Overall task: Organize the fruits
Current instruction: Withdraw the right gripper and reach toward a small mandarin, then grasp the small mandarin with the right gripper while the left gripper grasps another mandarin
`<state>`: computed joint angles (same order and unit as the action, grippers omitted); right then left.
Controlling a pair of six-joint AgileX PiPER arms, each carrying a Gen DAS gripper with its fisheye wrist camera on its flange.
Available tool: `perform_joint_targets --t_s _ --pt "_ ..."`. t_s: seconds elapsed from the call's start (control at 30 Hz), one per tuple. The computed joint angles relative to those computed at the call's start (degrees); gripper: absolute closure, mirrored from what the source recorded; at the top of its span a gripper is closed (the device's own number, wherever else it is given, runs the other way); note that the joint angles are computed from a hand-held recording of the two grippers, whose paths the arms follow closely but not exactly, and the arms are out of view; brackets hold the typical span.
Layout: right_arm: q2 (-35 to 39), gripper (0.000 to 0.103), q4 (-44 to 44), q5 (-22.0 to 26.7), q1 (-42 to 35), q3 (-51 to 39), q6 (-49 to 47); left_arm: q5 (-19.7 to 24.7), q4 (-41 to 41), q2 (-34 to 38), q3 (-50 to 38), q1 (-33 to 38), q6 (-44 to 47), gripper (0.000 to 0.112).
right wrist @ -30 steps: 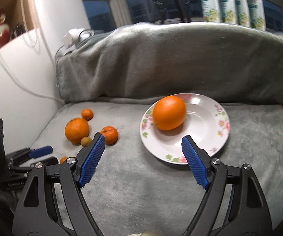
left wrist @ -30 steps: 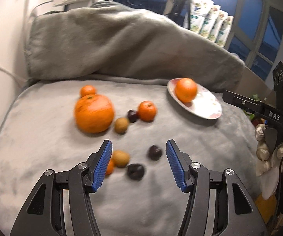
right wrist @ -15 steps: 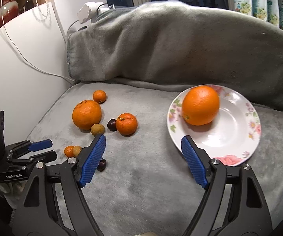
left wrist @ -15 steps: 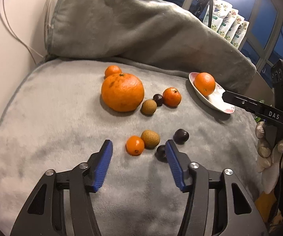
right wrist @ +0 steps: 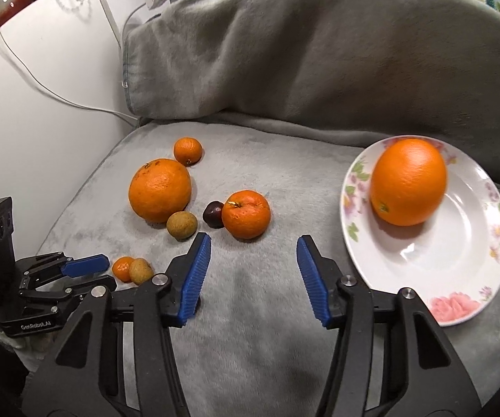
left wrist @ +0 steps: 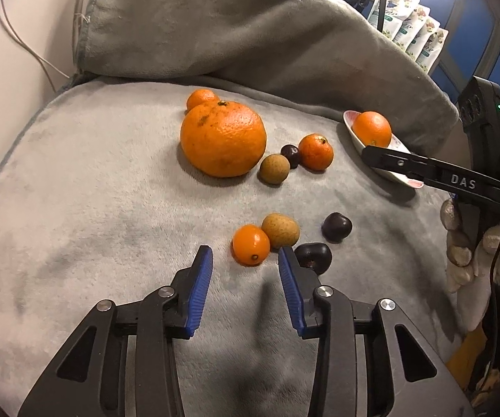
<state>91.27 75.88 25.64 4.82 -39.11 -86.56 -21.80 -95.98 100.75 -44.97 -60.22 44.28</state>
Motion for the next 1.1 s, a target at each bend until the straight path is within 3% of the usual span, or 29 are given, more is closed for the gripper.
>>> perform_joint_targets --t_s 0.3,0.63,1.1 --pt "5.58 0.052 -1.11 -3.36 4.33 -4.75 2.02 1.51 0.43 1.81 -1.36 1.07 1.02 0.076" --pt "9.37 0.059 -3.10 -9.38 9.45 -7.87 3.26 2.06 1.44 2.54 -1.32 1.82 0.54 0.087" --pt "11.81 0.061 -5.94 -8.30 9.66 -10.46 6.21 2.12 4.87 1.74 -0.13 1.79 -3.77 0.092"
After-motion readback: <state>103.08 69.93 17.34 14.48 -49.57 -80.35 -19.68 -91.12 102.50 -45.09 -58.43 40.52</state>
